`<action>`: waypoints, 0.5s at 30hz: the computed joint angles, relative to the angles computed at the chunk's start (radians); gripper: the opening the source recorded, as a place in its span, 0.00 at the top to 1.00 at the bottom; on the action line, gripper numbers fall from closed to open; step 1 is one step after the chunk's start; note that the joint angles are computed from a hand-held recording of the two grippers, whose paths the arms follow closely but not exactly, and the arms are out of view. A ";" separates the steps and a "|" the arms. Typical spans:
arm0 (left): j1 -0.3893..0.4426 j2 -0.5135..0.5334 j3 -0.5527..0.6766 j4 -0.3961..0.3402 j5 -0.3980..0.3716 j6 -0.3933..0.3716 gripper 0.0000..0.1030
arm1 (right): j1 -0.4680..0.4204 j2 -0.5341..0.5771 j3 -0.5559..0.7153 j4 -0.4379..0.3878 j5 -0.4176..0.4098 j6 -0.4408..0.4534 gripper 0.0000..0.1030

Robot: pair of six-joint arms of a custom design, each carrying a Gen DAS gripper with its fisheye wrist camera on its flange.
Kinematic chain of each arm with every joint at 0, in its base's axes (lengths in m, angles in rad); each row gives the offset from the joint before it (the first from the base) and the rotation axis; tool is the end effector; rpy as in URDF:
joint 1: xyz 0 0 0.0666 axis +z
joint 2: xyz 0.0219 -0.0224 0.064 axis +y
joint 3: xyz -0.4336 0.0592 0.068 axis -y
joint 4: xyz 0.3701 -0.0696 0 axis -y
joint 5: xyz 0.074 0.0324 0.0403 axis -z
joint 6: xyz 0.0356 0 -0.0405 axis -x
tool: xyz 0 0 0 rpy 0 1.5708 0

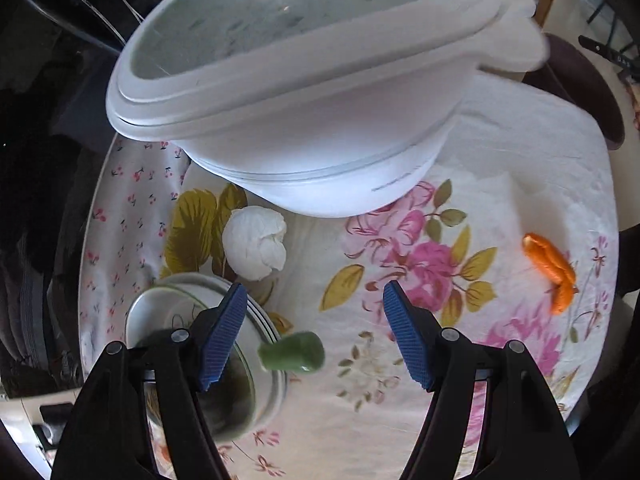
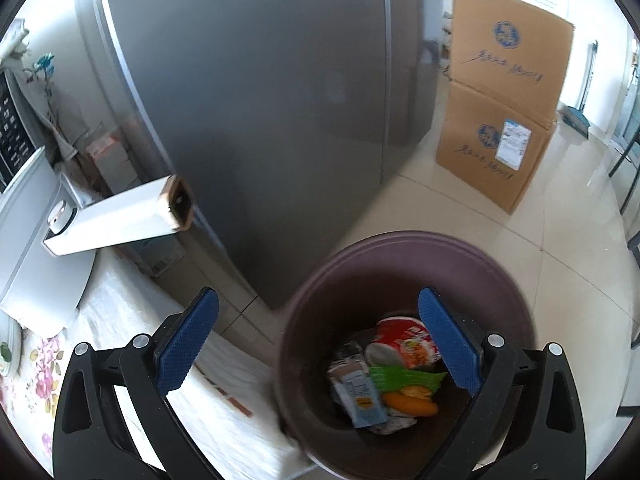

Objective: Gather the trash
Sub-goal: 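Move the left tool to the white tissue beside the bowl and grasp it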

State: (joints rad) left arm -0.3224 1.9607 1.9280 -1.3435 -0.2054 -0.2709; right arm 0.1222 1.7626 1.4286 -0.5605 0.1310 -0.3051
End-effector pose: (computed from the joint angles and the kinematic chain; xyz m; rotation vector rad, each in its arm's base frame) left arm 0.6095 -0.1964 0.3869 0.8277 2.8086 0.2943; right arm 0.5854 0.0668 0.3366 0.2805 2.4388 0.0257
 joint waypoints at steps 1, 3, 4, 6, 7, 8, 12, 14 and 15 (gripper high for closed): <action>0.010 0.010 0.010 0.005 0.016 -0.003 0.33 | 0.009 0.010 0.010 -0.004 0.000 0.001 0.07; 0.038 0.019 0.014 0.043 0.064 0.013 0.33 | 0.025 0.020 0.019 -0.005 0.012 0.011 0.07; 0.056 0.018 0.007 0.067 0.103 0.031 0.33 | 0.033 0.026 0.025 -0.006 0.020 0.018 0.07; 0.075 0.016 -0.011 0.099 0.115 0.034 0.33 | 0.049 0.041 0.036 -0.008 0.030 0.029 0.07; 0.081 0.015 -0.018 0.106 0.113 0.029 0.33 | 0.056 0.052 0.046 -0.014 0.028 0.028 0.07; 0.087 0.016 -0.022 0.110 0.114 0.023 0.33 | 0.058 0.058 0.052 -0.018 0.022 0.027 0.07; 0.099 0.040 -0.001 0.101 0.137 -0.007 0.35 | 0.067 0.100 0.093 -0.059 -0.016 0.005 0.07; 0.104 0.057 0.013 0.090 0.144 -0.026 0.37 | 0.069 0.113 0.107 -0.076 -0.036 -0.004 0.07; 0.105 0.067 0.020 0.084 0.142 -0.037 0.38 | 0.071 0.118 0.112 -0.083 -0.044 -0.007 0.07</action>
State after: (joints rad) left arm -0.2169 2.0274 1.9483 -1.2592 -0.0637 -0.3077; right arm 0.1928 1.8806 1.5408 -0.6430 0.0868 -0.3117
